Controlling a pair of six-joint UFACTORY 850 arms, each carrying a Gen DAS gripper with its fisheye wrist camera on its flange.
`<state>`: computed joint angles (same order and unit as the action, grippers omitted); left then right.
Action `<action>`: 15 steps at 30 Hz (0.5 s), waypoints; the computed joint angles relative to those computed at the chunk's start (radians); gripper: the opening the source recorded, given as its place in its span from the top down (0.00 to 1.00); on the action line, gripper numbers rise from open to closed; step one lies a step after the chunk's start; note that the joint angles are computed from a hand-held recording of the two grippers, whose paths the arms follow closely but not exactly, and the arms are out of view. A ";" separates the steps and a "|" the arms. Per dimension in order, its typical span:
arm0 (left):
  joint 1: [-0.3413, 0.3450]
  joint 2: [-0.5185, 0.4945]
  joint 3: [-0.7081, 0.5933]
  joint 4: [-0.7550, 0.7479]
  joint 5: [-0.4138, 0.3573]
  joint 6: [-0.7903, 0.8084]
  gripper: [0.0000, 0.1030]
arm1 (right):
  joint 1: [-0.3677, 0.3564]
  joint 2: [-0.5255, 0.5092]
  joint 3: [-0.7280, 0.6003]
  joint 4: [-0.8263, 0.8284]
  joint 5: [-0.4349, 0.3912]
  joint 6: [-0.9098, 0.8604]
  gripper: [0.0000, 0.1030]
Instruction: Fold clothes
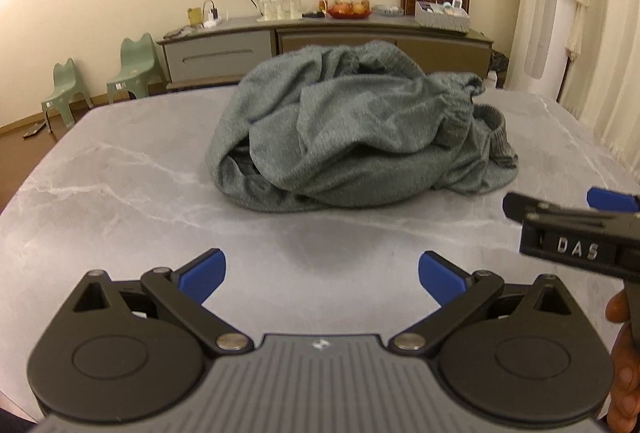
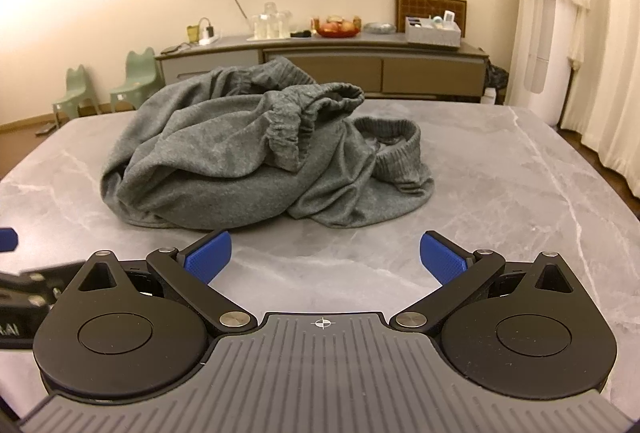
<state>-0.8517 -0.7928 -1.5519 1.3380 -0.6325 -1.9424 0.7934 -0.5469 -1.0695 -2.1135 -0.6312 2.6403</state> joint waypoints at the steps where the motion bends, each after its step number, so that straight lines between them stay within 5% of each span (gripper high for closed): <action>1: 0.001 -0.002 -0.002 -0.007 0.007 0.007 0.00 | 0.000 0.001 0.001 -0.002 0.001 0.002 0.01; 15: 0.005 0.005 0.016 -0.028 0.060 -0.013 0.00 | -0.004 0.014 0.019 -0.028 -0.001 0.034 0.01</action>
<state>-0.8470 -0.7881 -1.5363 1.3103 -0.5720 -1.9551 0.7894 -0.5333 -1.0502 -2.1414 -0.6321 2.6741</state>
